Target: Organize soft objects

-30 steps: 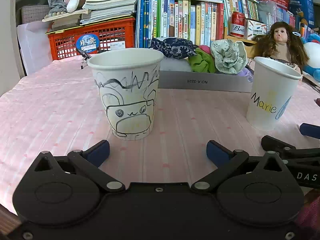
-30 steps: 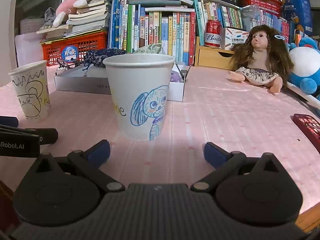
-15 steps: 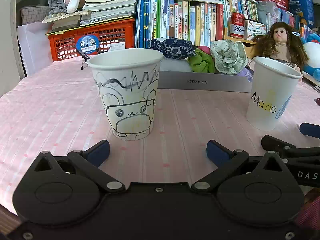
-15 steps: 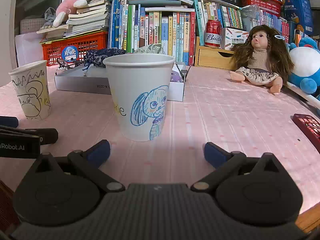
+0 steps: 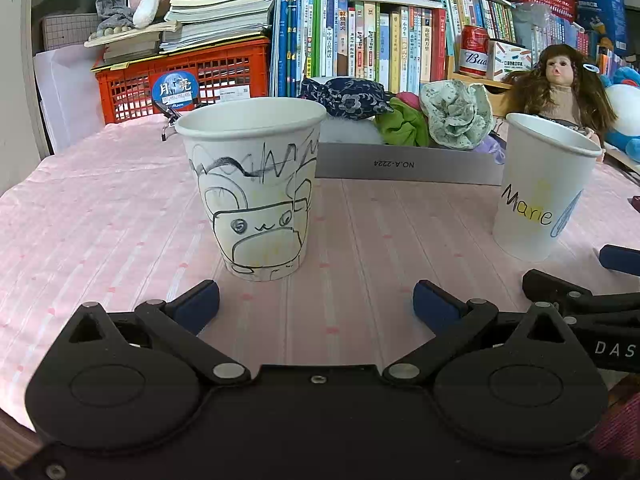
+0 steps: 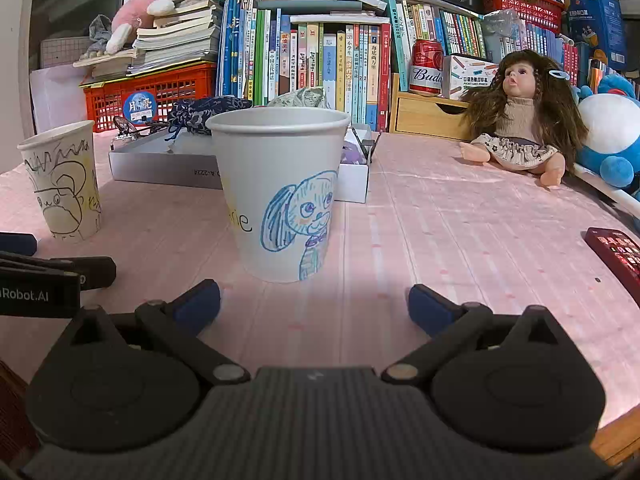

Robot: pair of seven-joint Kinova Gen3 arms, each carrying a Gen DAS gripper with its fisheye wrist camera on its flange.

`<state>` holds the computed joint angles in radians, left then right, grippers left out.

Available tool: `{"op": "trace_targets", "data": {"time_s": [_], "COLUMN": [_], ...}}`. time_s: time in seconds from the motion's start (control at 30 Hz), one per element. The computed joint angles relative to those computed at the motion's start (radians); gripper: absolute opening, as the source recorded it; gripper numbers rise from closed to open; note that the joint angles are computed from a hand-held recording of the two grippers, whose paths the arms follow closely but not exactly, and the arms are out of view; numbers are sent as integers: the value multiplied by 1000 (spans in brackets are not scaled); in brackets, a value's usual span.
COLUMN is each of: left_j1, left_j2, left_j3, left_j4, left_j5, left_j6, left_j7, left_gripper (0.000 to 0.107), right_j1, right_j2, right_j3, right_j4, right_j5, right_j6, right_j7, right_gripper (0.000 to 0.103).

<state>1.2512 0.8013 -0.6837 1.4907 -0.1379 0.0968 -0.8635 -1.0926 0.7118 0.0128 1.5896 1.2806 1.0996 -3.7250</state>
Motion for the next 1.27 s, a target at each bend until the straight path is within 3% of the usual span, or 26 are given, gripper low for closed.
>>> {"op": "trace_targets", "data": {"time_s": [1.27], "left_j1": [2], "left_j2": [-1], "left_j3": [-3], "left_j4": [5], "left_j5": [4], "left_j6": [-11], "left_j7": [-11], "left_gripper": [103], "right_j1": [0], "right_j2": [-1], "right_j3": [-1], "right_j4": [2], "right_j5": [2], "right_j6": [0], "right_j7": [-3], "right_gripper": [103]}}
